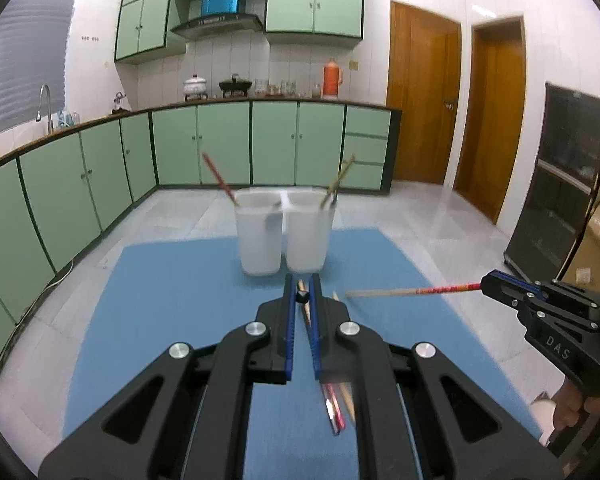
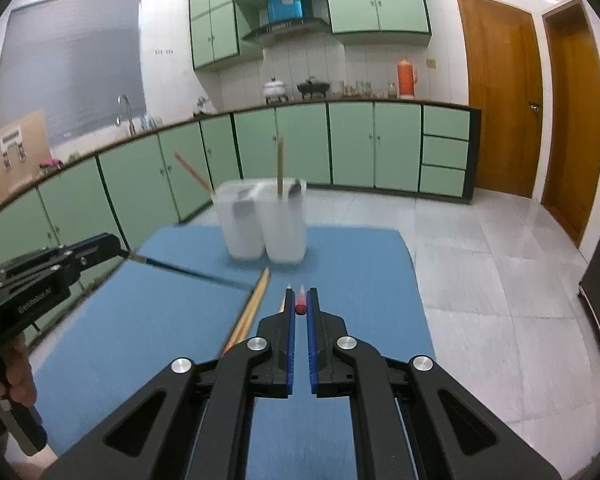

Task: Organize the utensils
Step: 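Lift both chopsticks and lower them into the white holder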

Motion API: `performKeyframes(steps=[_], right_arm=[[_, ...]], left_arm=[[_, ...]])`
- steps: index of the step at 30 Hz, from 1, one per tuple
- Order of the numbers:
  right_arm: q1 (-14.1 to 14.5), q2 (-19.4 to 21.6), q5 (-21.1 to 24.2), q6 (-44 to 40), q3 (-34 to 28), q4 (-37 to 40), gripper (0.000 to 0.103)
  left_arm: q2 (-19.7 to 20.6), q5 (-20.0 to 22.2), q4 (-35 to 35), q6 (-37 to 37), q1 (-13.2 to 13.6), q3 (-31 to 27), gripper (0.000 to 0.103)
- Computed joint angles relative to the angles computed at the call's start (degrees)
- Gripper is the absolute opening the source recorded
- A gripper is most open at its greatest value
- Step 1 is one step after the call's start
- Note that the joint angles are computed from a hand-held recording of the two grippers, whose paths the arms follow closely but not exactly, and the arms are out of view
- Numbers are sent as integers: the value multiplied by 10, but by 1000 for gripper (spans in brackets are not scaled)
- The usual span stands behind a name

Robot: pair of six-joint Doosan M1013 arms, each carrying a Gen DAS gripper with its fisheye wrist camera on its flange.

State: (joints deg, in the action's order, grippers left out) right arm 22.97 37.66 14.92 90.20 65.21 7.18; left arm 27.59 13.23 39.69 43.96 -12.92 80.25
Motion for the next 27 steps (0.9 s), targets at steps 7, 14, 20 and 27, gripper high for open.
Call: performKeyframes(steps=[7, 14, 20, 27], right_arm=[[-6, 14, 21, -73, -53, 77, 5], [-11, 35, 58, -153, -114, 145, 5], [-12, 51, 73, -212, -156, 197, 5], [-9, 81, 98, -246, -229, 233, 5]], left_arm=[[8, -13, -51, 48, 4, -36, 6], [14, -23, -86, 76, 9, -59, 5], [14, -38, -47, 42, 11, -65, 6], [22, -49, 10, -12, 17, -91, 6]])
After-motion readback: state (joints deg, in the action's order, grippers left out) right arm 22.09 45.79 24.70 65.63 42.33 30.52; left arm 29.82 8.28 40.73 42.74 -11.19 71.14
